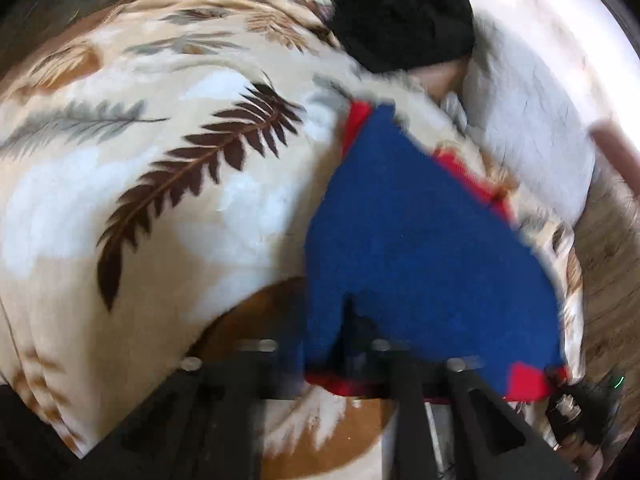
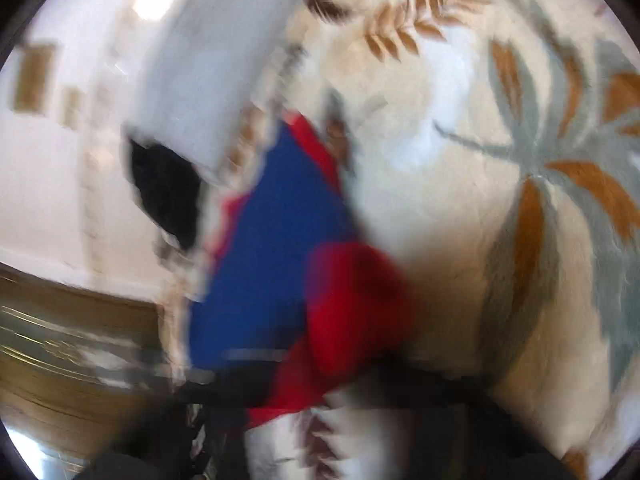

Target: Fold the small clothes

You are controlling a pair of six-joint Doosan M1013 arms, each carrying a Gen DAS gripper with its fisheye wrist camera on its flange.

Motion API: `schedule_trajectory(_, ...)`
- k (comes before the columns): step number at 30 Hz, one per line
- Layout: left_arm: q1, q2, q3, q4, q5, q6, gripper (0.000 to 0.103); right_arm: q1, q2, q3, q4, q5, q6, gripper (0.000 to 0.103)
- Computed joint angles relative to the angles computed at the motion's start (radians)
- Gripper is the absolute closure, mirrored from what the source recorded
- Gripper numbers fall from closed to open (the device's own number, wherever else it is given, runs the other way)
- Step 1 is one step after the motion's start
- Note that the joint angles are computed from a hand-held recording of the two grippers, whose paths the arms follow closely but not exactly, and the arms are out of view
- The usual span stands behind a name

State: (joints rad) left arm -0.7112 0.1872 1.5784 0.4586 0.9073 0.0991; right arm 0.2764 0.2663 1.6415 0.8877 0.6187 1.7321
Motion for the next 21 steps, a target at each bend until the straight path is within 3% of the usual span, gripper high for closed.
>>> schedule_trajectory(3, -0.034, -0.023, -0.009, 0.109, 0.049, -0.041, 0.089, 0.033, -0.061, -0.023, -0.252, -0.054, 0.042, 0.094)
schedule_trajectory(5, -0.035, -0.016, -0.010, 0.091, 0.076, 0.007, 0.089, 0.033, -0.052, -0.030, -0.363, -0.015, 0.106, 0.094)
schedule_trajectory(6, -0.025, -0.006, -0.006, 0.053, 0.077, 0.025, 0.087, 0.020, -0.022, -0.041, -0.340, 0.056, 0.098, 0.093)
schedule_trajectory(7, -0.014, 0.005, 0.007, 0.028, 0.066, 0.032, 0.086, 0.010, -0.006, -0.025, -0.265, 0.074, 0.070, 0.092)
schedule_trajectory(9, -0.027, -0.001, 0.003, 0.071, 0.070, 0.037, 0.081, -0.013, -0.027, 0.020, -0.107, 0.030, -0.030, 0.084)
schedule_trajectory(10, -0.028, -0.007, 0.000, 0.069, 0.070, 0.034, 0.078, -0.017, -0.035, 0.022, -0.106, 0.039, -0.037, 0.080)
schedule_trajectory(11, -0.028, -0.010, -0.004, 0.072, 0.078, 0.034, 0.073, -0.017, -0.047, 0.022, -0.137, 0.038, -0.035, 0.066)
schedule_trajectory(12, -0.029, -0.011, -0.012, 0.083, 0.106, 0.033, 0.063, -0.017, -0.060, 0.026, -0.169, 0.029, -0.020, 0.042)
schedule_trajectory(13, -0.029, -0.019, -0.011, 0.103, 0.117, 0.015, 0.058, -0.017, -0.075, 0.033, -0.192, 0.009, -0.001, 0.035)
schedule_trajectory(15, -0.025, -0.039, -0.002, 0.143, 0.113, -0.035, 0.036, -0.019, -0.088, 0.028, -0.241, -0.003, 0.029, 0.033)
schedule_trajectory(18, 0.006, -0.034, -0.015, 0.157, 0.076, -0.008, 0.034, -0.041, -0.073, -0.007, -0.182, -0.003, -0.071, 0.033)
schedule_trajectory(21, 0.048, 0.005, -0.065, 0.072, 0.016, 0.117, 0.034, -0.057, 0.008, -0.114, -0.124, 0.069, -0.183, 0.033)
